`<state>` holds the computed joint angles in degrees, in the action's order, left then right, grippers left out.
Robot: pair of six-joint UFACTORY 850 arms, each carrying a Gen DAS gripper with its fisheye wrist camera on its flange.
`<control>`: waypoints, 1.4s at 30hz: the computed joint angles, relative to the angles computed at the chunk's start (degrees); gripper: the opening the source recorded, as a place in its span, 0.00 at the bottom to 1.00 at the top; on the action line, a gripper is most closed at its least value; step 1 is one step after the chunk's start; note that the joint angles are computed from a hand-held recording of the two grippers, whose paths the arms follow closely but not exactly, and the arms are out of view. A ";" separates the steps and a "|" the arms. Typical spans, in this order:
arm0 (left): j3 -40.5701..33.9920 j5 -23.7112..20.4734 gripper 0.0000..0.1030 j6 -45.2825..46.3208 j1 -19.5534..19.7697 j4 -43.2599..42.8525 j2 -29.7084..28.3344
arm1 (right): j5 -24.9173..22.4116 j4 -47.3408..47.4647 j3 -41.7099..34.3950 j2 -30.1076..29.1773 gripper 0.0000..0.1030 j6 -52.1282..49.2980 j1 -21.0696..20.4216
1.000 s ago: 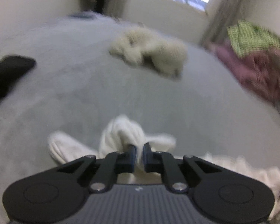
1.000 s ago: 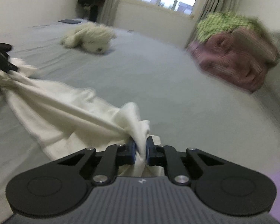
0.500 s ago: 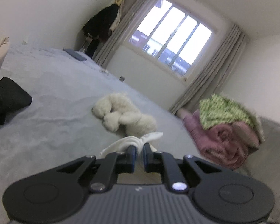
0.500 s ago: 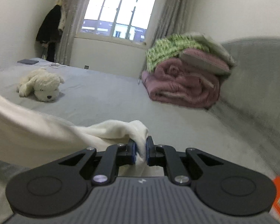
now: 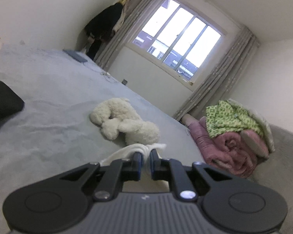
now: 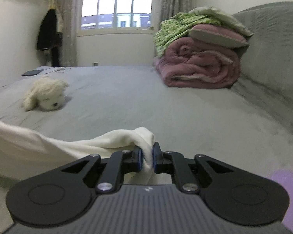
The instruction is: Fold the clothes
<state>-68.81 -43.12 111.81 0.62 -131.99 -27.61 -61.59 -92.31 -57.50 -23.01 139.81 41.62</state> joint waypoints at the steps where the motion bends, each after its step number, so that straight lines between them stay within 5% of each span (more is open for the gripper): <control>1: 0.15 -2.41 0.09 -0.34 0.43 -0.09 0.89 | -3.04 -1.93 0.29 0.50 0.11 0.98 0.66; 4: 4.55 -9.07 0.11 8.00 0.87 -6.01 4.49 | -10.17 -4.85 -0.71 0.57 0.14 -3.46 2.54; 6: 6.54 -8.21 0.12 6.43 1.60 -4.14 6.15 | -6.90 -2.77 -1.79 0.11 0.20 -10.44 2.39; 8: 7.62 -0.95 0.28 4.68 1.68 -1.86 6.84 | -2.74 1.42 -2.21 -0.61 0.40 -14.83 2.05; 10: 7.79 7.28 0.31 3.60 1.35 -0.39 6.08 | 0.38 5.33 -1.73 -1.38 0.45 -14.96 1.90; 14: 6.06 11.58 0.31 -9.64 2.50 7.83 2.76 | 4.34 9.09 -0.45 -1.23 0.56 -14.12 1.42; 17: 6.03 13.59 0.37 -6.61 2.09 6.13 2.21 | 5.55 11.60 0.53 -0.59 0.58 -12.84 0.46; 22: 4.29 14.57 0.48 -13.00 0.59 17.11 0.07 | 17.26 16.47 3.57 1.89 0.60 -13.84 -2.51; 25: 4.76 14.96 0.65 -6.44 -1.43 15.90 0.07 | 19.62 18.71 3.77 1.49 0.60 -15.64 -3.68; 32: 3.69 20.55 0.74 2.31 -6.11 16.62 -1.43 | 28.52 -4.11 8.11 5.27 0.57 11.47 -6.25; 33: 3.28 23.18 0.74 4.46 -6.95 15.87 -1.79 | 29.45 -8.11 7.91 4.87 0.52 15.18 -6.34; 35: 2.80 26.67 0.67 8.41 -7.85 13.32 -2.43 | 30.62 -10.06 6.31 3.35 0.25 15.39 -6.36; 36: 2.43 27.73 0.59 8.64 -7.87 13.27 -2.79 | 31.00 -9.07 5.04 2.27 0.16 13.20 -6.26; 37: 2.05 28.80 0.32 8.83 -7.89 13.24 -3.16 | 29.81 -6.35 4.01 1.47 0.03 10.24 -5.81; 38: 1.53 29.28 0.18 6.63 -7.56 15.06 -3.51 | 28.26 -3.43 3.01 0.72 0.01 7.25 -5.30; 40: 1.07 27.32 0.07 1.01 -5.96 18.16 -3.62 | 25.31 -1.55 2.42 0.36 0.00 6.46 -4.51; 42: 1.95 24.83 0.06 2.80 -4.46 14.41 -2.62 | 22.83 -3.83 3.96 1.93 0.00 11.45 -3.87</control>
<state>-66.86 -18.29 114.61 -3.84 -117.58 -30.23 -38.76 -96.14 -53.54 -21.08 151.26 37.74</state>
